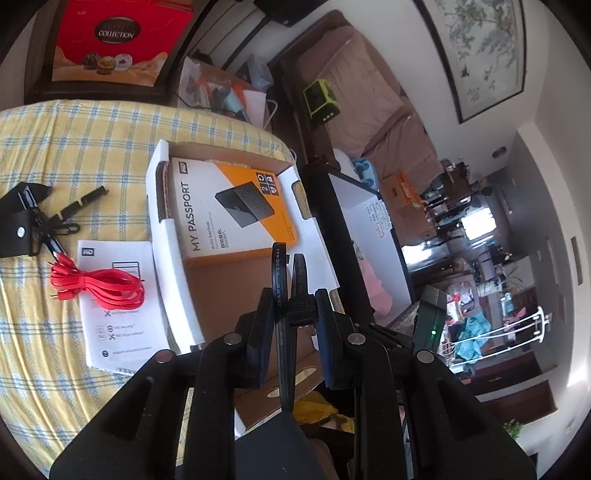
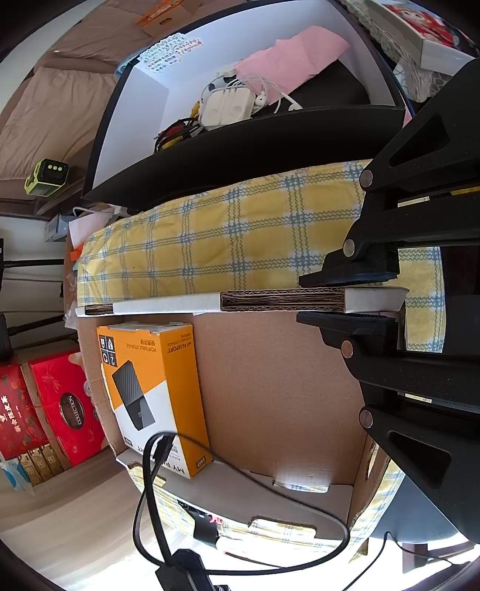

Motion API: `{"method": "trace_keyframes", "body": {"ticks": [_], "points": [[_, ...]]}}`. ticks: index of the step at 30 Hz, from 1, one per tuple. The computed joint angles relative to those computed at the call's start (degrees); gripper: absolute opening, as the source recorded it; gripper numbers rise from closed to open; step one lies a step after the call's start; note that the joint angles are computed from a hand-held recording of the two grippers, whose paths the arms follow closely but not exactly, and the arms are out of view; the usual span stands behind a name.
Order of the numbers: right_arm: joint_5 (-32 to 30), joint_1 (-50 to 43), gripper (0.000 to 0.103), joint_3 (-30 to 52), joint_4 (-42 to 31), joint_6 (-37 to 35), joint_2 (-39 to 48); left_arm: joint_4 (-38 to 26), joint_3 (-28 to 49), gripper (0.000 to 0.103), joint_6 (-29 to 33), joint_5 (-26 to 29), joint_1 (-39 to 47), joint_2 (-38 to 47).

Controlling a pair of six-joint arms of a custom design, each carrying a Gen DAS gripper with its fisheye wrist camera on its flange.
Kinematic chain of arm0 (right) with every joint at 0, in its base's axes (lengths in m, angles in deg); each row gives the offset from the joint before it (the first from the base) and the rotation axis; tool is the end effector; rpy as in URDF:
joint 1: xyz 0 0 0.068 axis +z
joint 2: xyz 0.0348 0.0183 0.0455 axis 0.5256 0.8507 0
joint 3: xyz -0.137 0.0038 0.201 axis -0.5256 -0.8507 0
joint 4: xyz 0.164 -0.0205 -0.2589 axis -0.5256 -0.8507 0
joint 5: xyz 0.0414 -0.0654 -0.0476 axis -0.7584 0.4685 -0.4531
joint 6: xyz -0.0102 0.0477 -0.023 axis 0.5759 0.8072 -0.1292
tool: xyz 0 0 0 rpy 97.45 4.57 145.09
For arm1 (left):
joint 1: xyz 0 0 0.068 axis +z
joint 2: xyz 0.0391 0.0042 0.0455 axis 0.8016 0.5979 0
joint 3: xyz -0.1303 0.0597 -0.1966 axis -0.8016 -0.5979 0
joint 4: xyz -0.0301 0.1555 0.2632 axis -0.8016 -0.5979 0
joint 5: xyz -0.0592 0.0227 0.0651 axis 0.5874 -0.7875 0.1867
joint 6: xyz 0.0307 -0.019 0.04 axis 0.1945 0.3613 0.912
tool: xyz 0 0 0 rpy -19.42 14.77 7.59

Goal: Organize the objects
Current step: 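Carry the black cable into the tray with the left tool while the right tool holds the wall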

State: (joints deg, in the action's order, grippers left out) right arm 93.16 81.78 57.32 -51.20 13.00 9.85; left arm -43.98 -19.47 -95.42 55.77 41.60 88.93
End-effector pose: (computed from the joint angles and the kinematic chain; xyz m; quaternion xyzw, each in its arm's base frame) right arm 0.1806 0.2046 0.1675 -0.1029 0.9694 0.0641 0.2135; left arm 0.1724 -0.0559 0.2067 -0.0485 0.9071 -0.3693 0.1960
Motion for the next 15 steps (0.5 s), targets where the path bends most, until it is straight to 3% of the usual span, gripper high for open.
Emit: {"method": "trace_keyframes", "body": {"ticks": [6, 12, 14, 15], "points": [[0.0, 0.0, 0.012, 0.1, -0.1, 0.2, 0.1, 10.0, -5.9, 0.02, -8.7, -2.4, -5.4, 1.5], [0.0, 0.1, 0.014, 0.1, -0.1, 0.2, 0.2, 11.5, -9.2, 0.019, -10.8, -6.4, -7.8, 2.4], [-0.2, -0.1, 0.014, 0.1, 0.0, 0.1, 0.2, 9.7, -8.0, 0.028, -9.4, -7.9, -9.4, 4.5], [-0.3, -0.1, 0.014, 0.2, 0.0, 0.1, 0.3, 9.1, -8.0, 0.038, -9.1, -7.8, -10.0, 3.9]]}}
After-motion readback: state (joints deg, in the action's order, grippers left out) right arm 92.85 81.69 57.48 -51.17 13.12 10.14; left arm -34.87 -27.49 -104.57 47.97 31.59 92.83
